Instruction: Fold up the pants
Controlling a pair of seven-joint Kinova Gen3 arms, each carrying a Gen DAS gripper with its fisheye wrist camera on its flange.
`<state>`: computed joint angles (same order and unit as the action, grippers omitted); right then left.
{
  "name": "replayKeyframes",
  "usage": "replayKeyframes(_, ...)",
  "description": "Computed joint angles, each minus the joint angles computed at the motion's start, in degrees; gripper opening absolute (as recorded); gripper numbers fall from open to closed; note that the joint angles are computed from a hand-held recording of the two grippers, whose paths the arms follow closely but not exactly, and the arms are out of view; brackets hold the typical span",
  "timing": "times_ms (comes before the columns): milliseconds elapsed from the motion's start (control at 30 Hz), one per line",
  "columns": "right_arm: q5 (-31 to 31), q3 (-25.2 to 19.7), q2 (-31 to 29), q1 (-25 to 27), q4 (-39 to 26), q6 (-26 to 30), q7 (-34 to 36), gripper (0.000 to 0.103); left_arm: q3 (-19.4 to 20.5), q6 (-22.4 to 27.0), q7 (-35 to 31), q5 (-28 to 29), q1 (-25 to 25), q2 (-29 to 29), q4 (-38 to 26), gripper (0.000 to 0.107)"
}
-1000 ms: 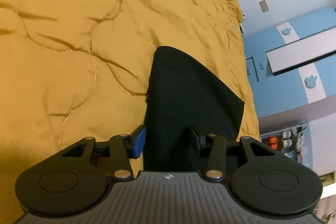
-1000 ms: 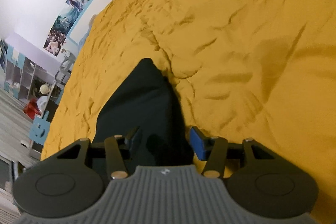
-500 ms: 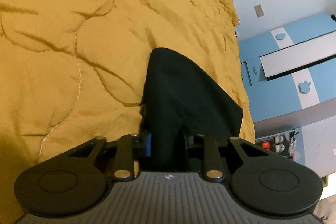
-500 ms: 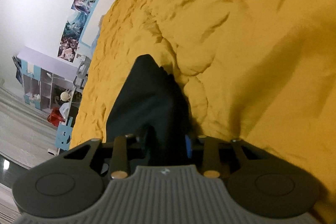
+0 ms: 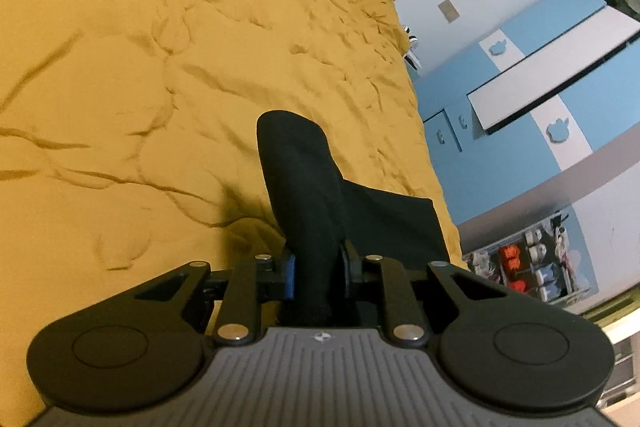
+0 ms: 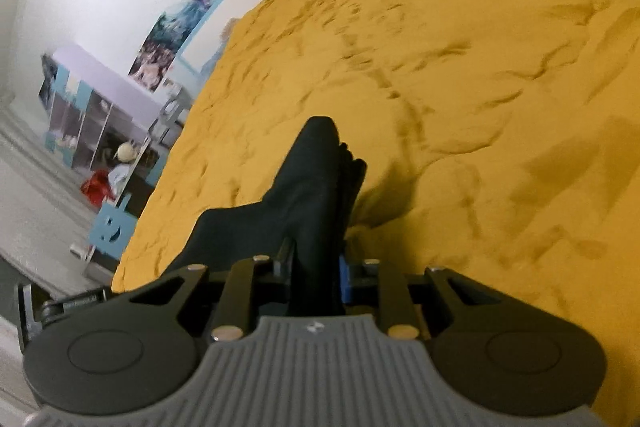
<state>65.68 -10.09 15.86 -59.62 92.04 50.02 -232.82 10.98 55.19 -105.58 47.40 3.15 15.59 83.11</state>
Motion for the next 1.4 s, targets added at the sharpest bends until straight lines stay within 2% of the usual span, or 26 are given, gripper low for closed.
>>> replayKeyframes(233, 0.12, 0.17, 3.29, -4.23, -7.16, 1.83, 0.41, 0.016, -2.67, 6.1, -3.19, -0.17, -4.01, -4.09, 0.17, 0.022)
replayKeyframes(467, -0.37, 3.01, 8.03, -9.43, -15.42, 2.34, 1.16, 0.016, -5.75, 12.21, -5.11, -2.24, -6.94, -6.14, -1.66, 0.022)
replayKeyframes(567, -1.38, 4.34, 9.96, -11.3, -18.26, 2.16, 1.62, 0.016, -6.69, 13.41, -7.63, -2.06, -8.43, -6.52, -0.68, 0.022)
replayKeyframes(767, -5.07, 7.15, 12.86, -12.64, -21.09, 0.38, 3.55, 0.015, -7.68, 12.6, -11.71, 1.73, -10.93, -5.06, 3.08, 0.022)
replayKeyframes(967, -9.72, 8.8, 14.24, -13.38, -23.37, 2.96, 7.73, 0.015, -6.1, 11.14, -11.5, -1.12, -9.48, -2.0, 2.41, 0.022)
replayKeyframes(1133, -12.88, 9.69, 14.55, -12.6, -20.83, 0.8, 6.26, 0.015, -5.62, 8.56, -8.76, -4.4, -8.01, -0.67, 3.18, 0.022)
replayKeyframes(1400, -16.08, 10.59, 15.29, -11.55, -19.13, -2.51, 7.24, 0.015, -4.63, 9.82, -9.27, -4.43, -10.19, 2.0, 3.54, 0.029)
